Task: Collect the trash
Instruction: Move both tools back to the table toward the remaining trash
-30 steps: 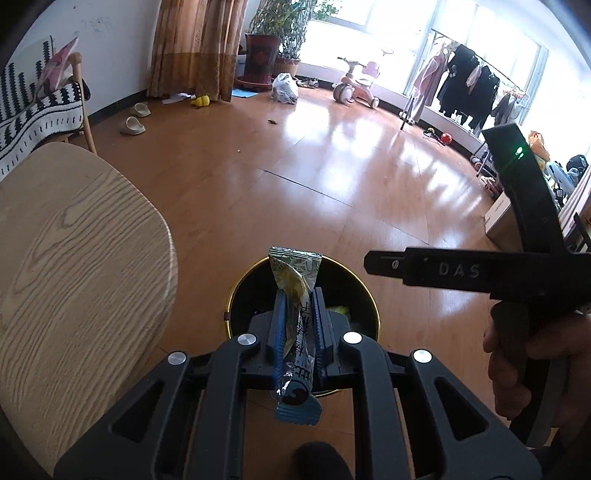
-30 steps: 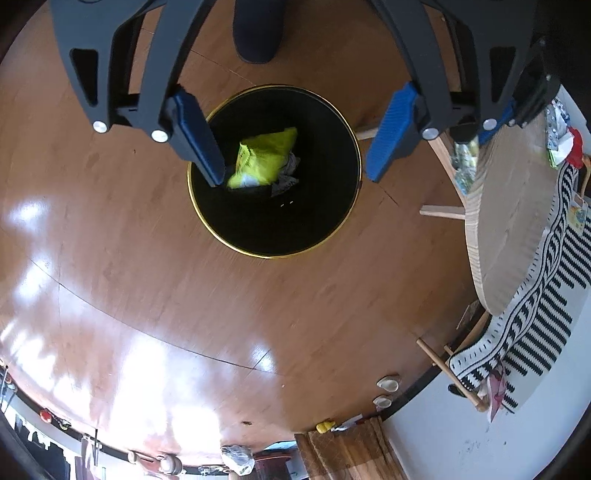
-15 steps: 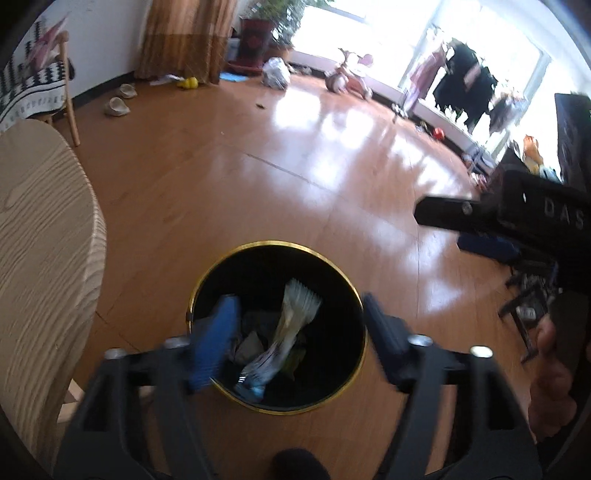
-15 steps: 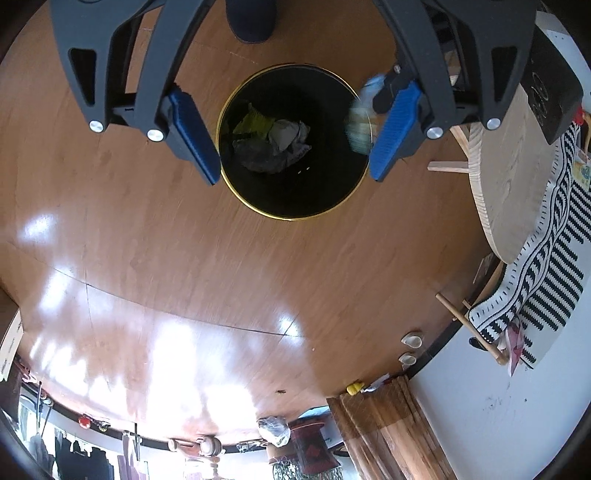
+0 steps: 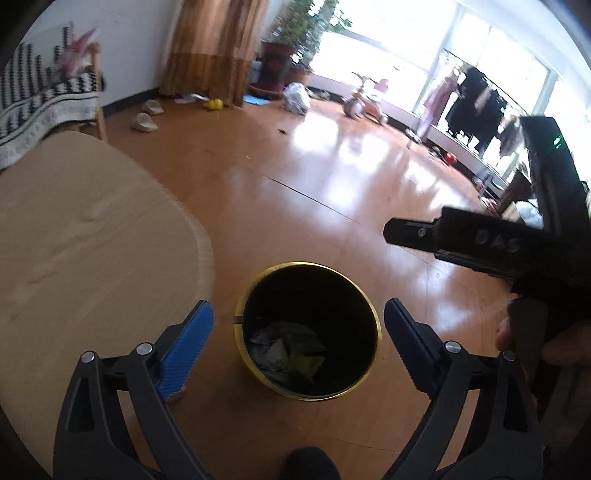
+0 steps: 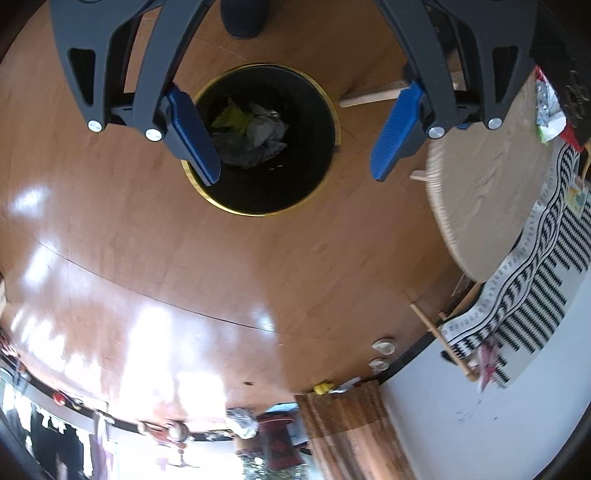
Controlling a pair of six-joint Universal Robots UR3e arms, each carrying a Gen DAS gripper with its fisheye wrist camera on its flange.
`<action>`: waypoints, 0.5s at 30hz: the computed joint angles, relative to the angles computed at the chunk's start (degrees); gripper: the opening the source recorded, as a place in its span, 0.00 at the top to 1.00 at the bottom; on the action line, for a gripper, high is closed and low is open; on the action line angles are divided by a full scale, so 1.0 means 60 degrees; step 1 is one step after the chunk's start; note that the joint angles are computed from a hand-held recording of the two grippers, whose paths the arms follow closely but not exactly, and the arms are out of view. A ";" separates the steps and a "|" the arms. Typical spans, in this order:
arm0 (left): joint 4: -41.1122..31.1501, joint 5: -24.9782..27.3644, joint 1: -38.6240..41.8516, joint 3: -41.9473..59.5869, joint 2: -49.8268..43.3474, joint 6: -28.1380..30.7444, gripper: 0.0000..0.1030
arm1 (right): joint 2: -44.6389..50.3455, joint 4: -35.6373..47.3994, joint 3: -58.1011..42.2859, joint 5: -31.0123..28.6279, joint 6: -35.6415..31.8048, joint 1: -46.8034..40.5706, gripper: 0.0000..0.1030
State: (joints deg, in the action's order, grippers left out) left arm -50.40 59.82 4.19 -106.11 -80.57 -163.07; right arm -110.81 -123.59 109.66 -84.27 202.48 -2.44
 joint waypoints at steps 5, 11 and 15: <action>-0.2575 -0.0851 0.2975 0.0004 0.2110 0.1725 0.11 | 0.2217 -0.0517 -0.2086 -0.1082 0.0982 0.2620 0.19; -0.7050 -0.2171 0.8325 0.1186 0.3622 0.5808 0.11 | 0.5858 0.0166 -0.6679 -0.1427 0.1614 0.5304 0.19; -0.9317 -0.2800 1.1708 0.2298 0.3278 0.8886 0.11 | 0.8618 0.1297 -1.0675 -0.1614 0.1743 0.6659 0.19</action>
